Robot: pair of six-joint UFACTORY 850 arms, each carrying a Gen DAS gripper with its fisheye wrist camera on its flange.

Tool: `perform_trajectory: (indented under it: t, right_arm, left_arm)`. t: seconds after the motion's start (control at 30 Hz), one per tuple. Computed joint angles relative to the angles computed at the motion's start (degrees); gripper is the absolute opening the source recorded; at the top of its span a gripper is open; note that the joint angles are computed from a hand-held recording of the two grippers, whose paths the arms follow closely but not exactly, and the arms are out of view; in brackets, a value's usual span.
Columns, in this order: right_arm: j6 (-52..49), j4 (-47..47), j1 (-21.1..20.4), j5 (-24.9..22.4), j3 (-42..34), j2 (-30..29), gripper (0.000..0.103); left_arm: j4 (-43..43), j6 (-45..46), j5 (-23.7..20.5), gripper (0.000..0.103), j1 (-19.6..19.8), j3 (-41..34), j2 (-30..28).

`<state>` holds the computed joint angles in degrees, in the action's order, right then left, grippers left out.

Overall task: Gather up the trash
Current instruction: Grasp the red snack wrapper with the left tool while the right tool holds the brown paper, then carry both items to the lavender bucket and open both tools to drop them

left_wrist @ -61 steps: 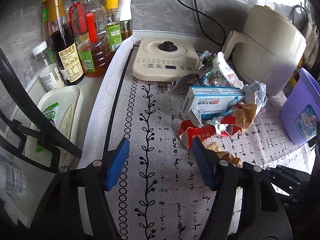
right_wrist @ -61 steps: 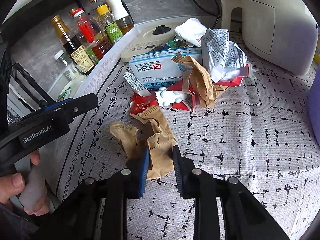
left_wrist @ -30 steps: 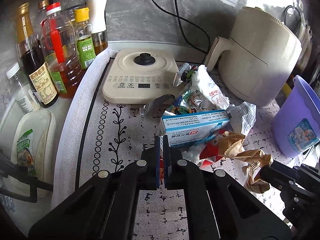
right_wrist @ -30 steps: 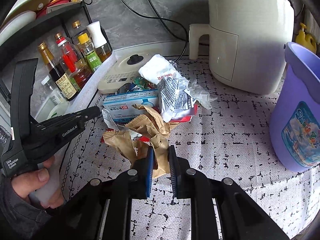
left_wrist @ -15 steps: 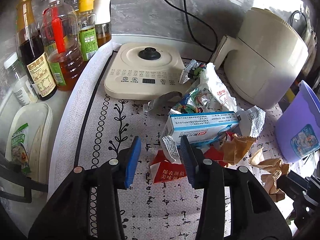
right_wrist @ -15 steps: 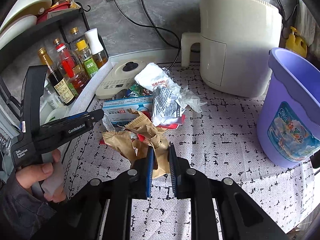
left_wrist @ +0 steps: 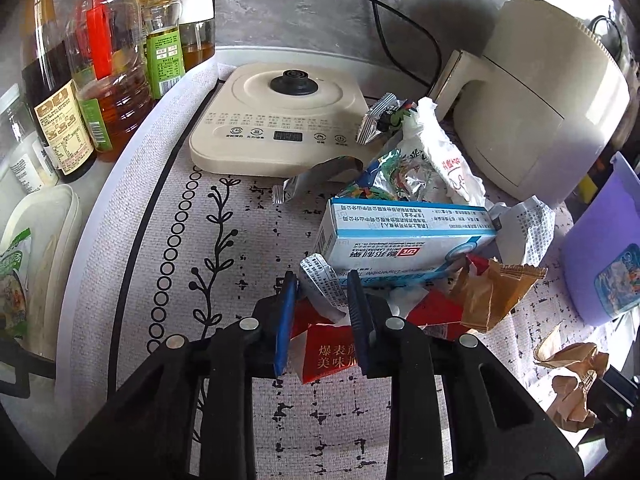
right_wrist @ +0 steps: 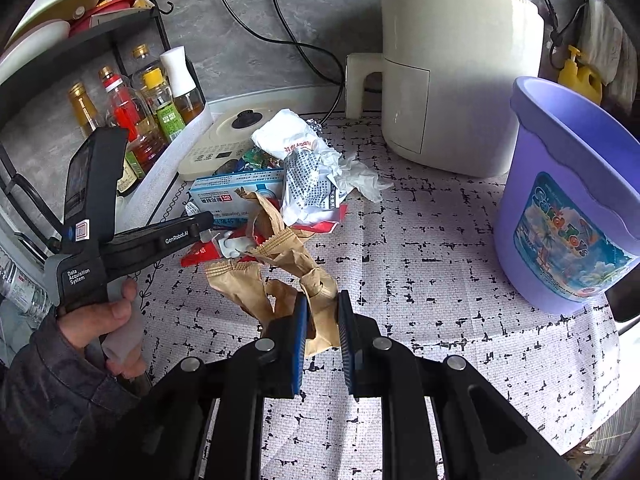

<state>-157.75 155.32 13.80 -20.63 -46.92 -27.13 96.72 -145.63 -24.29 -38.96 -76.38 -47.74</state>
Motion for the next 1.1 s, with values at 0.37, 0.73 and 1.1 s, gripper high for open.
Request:
perform_trajectory:
  t: [0.37, 0.73, 1.1]
  right_arm:
    - [-6.77, 9.89, 1.26, -2.67, 3.73, 5.1, 0.016]
    - [-9.41, 12.02, -1.21, -6.08, 6.84, 12.12, 0.016]
    - [-9.84, 13.71, -7.69, -7.8, 8.26, 16.48, 0.016]
  left_arm:
    - [3.78, -2.47, -5.12, 0.025, -3.08, 5.32, 6.76]
    - [3.48, 0.41, -10.74, 0.025, -6.36, 3.85, 10.7]
    - [3.97, 7.79, -9.92, 0.026, -8.46, -6.76, 6.98]
